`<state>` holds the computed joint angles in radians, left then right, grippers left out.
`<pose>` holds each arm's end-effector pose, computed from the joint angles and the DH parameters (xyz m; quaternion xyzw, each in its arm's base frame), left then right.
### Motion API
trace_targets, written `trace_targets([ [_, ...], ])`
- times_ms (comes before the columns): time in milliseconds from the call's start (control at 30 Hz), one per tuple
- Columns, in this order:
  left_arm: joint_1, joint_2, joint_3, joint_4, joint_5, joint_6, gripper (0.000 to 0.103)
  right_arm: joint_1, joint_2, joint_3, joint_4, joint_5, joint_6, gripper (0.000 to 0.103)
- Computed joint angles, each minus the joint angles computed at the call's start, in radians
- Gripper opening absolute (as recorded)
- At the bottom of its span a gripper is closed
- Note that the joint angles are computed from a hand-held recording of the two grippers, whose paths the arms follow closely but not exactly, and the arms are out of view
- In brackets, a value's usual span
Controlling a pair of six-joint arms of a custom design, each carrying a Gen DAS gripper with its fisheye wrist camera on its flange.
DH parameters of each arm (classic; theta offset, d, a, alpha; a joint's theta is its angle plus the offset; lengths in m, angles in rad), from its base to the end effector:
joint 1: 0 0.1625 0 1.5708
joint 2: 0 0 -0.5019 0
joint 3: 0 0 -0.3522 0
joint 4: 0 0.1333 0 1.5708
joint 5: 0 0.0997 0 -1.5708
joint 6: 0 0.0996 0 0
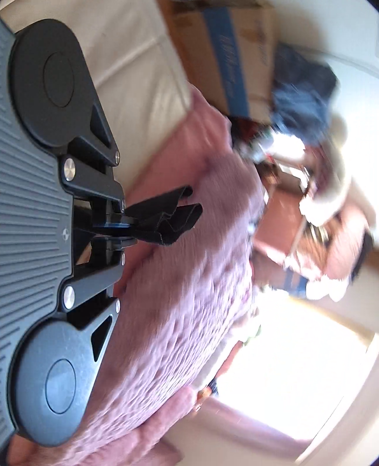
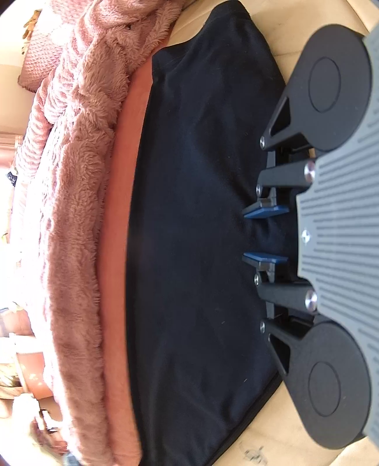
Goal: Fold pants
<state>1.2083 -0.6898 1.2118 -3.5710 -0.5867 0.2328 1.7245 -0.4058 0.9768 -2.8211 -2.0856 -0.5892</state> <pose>-0.0661 -0.7841 0.4005 -0.1132 0.7161 -0.6151 0.3100 0.2194 -0.8661 0.1655 0.2519 -0.8804 0.2627 0.3040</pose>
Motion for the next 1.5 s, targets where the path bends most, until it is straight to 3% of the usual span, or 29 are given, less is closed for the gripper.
trace_targets([
  [233, -0.098, 0.139, -0.115, 0.01, -0.035, 0.295, 0.005, -0.002, -0.061, 0.066, 0.039, 0.06, 0.075, 0.023],
  [400, -0.13, 0.213, -0.093, 0.124, -0.066, 0.315, 0.005, -0.009, -0.106, 0.135, 0.047, 0.13, 0.123, 0.023],
  [567, -0.13, 0.236, 0.035, 0.285, -0.077, 0.309, 0.005, -0.012, -0.136, 0.187, 0.057, 0.149, 0.149, 0.023],
  [733, -0.124, 0.191, 0.135, 0.471, -0.091, 0.196, 0.009, -0.016, -0.159, 0.229, 0.078, 0.179, 0.175, 0.023],
  [867, -0.092, 0.122, 0.135, 0.651, -0.238, 0.041, 0.025, -0.018, -0.16, 0.222, 0.122, 0.24, 0.209, 0.023],
  [967, -0.071, 0.087, 0.115, 0.777, -0.374, -0.047, 0.025, -0.019, -0.15, 0.185, 0.183, 0.302, 0.271, 0.024],
  [1100, -0.054, 0.058, 0.105, 0.795, -0.449, -0.126, 0.029, -0.015, -0.118, 0.122, 0.239, 0.37, 0.341, 0.032],
  [1167, -0.055, 0.045, 0.117, 0.758, -0.435, -0.172, 0.031, -0.014, -0.097, 0.08, 0.274, 0.398, 0.382, 0.034],
  [1367, -0.056, 0.066, 0.059, 0.768, -0.249, -0.237, 0.032, -0.028, 0.007, -0.108, 0.433, 0.498, 0.582, 0.038],
  [1500, -0.041, 0.065, 0.049, 0.785, -0.22, -0.259, 0.032, -0.045, 0.05, -0.172, 0.476, 0.516, 0.741, 0.038],
])
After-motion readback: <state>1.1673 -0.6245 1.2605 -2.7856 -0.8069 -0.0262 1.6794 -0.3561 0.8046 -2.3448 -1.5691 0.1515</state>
